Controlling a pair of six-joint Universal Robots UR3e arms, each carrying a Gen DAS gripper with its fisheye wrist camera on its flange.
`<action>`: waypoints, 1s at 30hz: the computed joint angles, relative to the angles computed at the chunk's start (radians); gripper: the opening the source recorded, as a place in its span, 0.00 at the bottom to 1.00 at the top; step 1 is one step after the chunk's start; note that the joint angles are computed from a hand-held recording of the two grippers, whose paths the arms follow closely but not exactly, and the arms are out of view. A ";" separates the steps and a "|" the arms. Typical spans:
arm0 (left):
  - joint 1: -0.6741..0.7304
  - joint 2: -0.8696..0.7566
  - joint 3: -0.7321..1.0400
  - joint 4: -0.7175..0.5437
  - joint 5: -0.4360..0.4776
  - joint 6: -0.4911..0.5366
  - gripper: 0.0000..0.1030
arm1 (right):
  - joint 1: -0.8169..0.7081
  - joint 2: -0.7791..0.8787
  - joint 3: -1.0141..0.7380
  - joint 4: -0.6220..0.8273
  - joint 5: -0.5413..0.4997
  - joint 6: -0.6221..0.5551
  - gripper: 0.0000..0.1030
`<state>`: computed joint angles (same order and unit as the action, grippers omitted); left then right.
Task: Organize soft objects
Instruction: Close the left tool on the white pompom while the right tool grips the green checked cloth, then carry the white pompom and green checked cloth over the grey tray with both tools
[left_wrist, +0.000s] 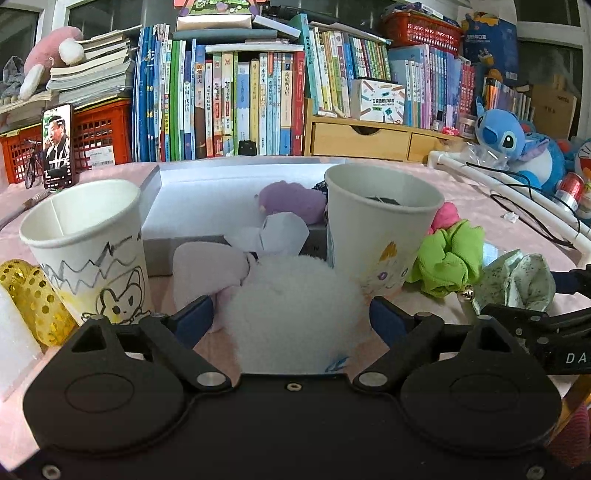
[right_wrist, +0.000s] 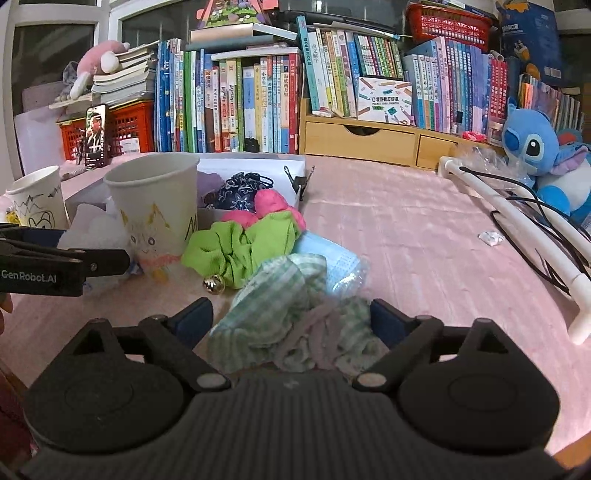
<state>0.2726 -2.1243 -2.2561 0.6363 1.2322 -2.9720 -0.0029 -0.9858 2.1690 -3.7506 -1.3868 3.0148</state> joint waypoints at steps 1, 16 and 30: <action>-0.002 -0.001 0.001 -0.001 0.001 0.003 0.80 | -0.001 -0.001 0.004 -0.002 0.001 0.000 0.86; 0.024 0.095 -0.090 -0.012 -0.051 0.059 0.62 | -0.005 -0.059 0.061 -0.030 0.000 0.015 0.55; 0.143 0.430 -0.177 -0.258 -0.241 0.167 0.61 | -0.007 -0.164 0.041 0.019 0.053 0.026 0.53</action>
<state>0.4160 -1.6939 -2.4336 0.3785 0.9908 -2.8052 -0.0095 -1.1497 2.2102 -3.7313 -1.3335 3.0407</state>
